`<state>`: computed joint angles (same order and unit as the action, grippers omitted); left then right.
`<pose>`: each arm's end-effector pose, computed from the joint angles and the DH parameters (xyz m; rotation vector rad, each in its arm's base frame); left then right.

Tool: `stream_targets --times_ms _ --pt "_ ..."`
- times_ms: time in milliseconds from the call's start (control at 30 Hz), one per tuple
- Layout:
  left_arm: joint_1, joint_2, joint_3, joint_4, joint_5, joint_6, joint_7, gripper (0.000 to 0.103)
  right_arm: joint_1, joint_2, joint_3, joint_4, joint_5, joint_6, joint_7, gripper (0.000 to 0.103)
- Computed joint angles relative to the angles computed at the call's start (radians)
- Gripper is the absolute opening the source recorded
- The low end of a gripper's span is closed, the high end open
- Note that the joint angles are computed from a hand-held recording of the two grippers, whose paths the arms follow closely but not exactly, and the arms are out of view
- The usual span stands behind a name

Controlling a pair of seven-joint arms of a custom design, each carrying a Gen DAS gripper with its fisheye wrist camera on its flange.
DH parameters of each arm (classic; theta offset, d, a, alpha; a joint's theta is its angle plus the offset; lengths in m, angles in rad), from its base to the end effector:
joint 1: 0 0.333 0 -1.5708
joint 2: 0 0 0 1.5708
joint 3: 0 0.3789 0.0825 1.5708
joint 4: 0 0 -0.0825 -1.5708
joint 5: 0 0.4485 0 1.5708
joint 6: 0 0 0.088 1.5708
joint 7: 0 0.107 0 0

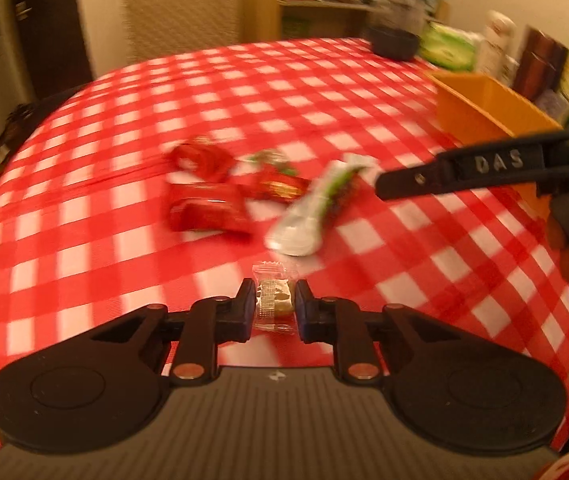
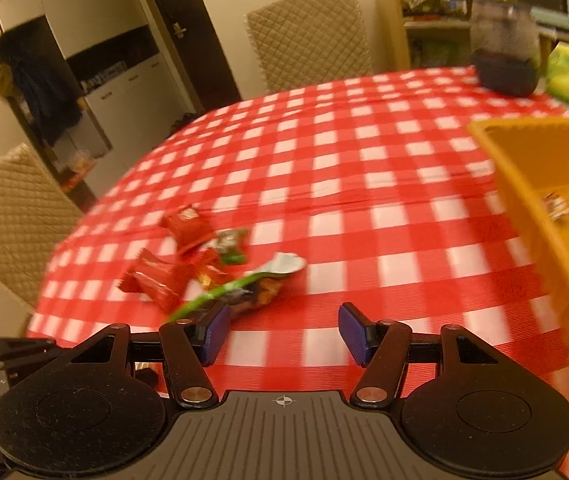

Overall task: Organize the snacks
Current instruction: 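Grasp the green-and-silver bar with the right tool while the left tool holds the clear packet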

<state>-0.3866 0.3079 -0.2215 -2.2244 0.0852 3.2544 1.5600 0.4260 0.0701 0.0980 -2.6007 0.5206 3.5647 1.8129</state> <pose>0.5359 -0.3754 0.3314 -1.1936 2.4070 -0.9390 0.4722 0.2014 0.3368 -1.3769 1.8587 -0.3941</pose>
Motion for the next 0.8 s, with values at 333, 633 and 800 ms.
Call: stream_targets --times_ms 333,633,800 --pt "0.121 0.01 -0.098 0.008 -0.024 0.01 -0.058 0.018 0.103 0.107 -0.056 0.145 0.245 -0.002 -0.205 0.061" --pt "0.141 0.014 -0.12 0.01 -0.014 0.024 -0.078 0.018 0.094 0.166 -0.057 0.196 0.19 0.023 -0.153 0.061" --pt "0.101 0.007 -0.075 0.006 -0.022 0.028 -0.094 0.018 0.129 0.192 -0.08 0.222 0.197 0.029 -0.172 0.06"
